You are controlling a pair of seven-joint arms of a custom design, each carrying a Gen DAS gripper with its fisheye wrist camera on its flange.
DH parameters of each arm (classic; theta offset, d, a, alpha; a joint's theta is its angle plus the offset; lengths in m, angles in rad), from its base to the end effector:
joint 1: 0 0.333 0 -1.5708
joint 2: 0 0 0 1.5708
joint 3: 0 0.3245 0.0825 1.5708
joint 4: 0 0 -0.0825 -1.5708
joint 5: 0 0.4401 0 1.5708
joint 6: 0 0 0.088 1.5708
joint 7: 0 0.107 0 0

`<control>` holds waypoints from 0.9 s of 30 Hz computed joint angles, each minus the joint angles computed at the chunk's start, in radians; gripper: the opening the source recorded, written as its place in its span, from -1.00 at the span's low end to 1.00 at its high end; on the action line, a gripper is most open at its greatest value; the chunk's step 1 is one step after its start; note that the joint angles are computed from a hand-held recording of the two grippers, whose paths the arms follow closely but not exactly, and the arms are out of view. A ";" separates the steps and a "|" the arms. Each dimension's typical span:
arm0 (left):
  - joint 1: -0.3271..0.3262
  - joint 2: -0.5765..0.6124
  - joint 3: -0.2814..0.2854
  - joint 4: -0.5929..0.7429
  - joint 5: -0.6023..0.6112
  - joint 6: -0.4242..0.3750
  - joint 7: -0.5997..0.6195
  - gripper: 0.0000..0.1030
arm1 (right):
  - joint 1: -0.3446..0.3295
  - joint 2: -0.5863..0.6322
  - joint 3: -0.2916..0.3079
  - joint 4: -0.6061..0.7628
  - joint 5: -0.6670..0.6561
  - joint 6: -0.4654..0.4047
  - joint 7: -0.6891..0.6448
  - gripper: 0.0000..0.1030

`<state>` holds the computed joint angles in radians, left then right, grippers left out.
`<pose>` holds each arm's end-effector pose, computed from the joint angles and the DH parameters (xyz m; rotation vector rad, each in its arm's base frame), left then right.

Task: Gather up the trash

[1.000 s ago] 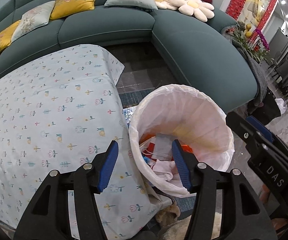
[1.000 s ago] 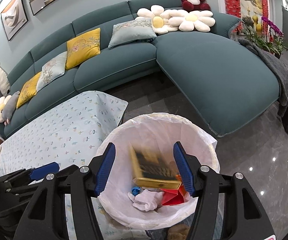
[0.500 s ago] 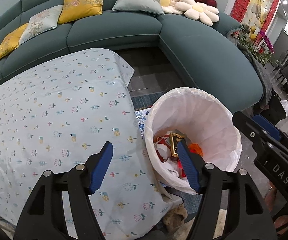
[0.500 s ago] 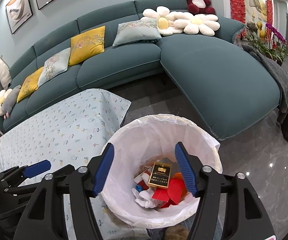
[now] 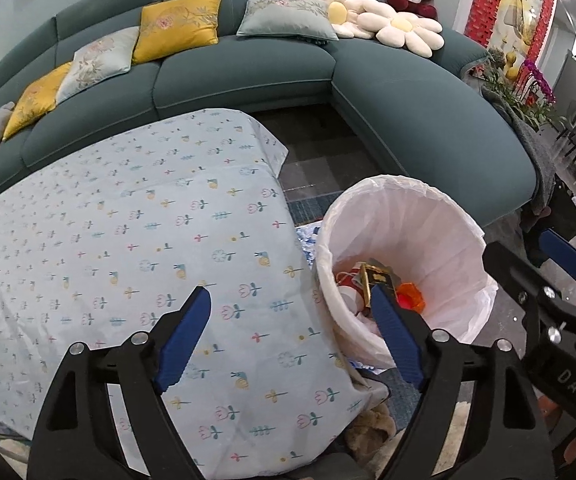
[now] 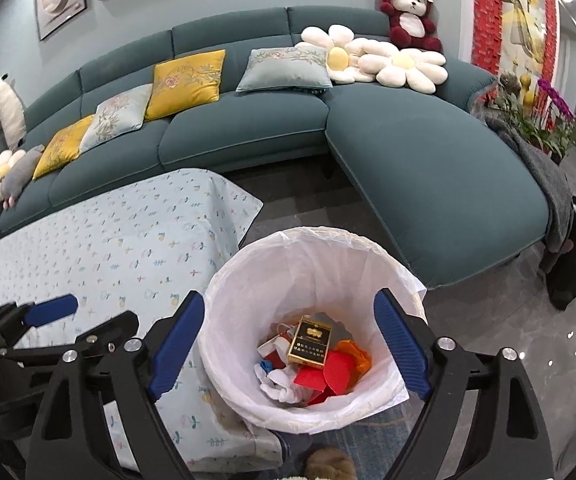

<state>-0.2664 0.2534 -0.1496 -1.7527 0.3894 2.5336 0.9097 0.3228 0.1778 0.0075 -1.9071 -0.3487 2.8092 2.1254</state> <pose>0.6642 -0.2888 0.4688 -1.9007 1.9017 -0.6157 0.6548 0.2417 0.4689 -1.8081 1.6984 -0.5901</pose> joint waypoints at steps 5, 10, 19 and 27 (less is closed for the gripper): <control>-0.001 -0.031 0.005 -0.042 0.028 0.003 -0.030 0.60 | 0.007 -0.016 0.001 -0.020 -0.021 -0.005 0.005 0.65; 0.002 -0.059 0.005 -0.084 0.067 0.004 -0.074 0.70 | 0.008 -0.027 -0.002 -0.050 -0.041 0.023 0.050 0.87; 0.011 -0.076 -0.003 -0.118 0.092 -0.006 -0.108 0.71 | 0.005 -0.032 0.000 -0.076 -0.062 0.018 0.079 0.87; 0.006 -0.076 -0.007 -0.127 0.121 -0.011 -0.132 0.71 | 0.007 -0.039 -0.006 -0.101 -0.129 0.019 0.139 0.87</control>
<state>-0.2601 0.1779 -0.1562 -1.8800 0.5106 2.5230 0.7777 0.3296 0.1384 0.0011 -2.0079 -0.4779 2.8280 2.2648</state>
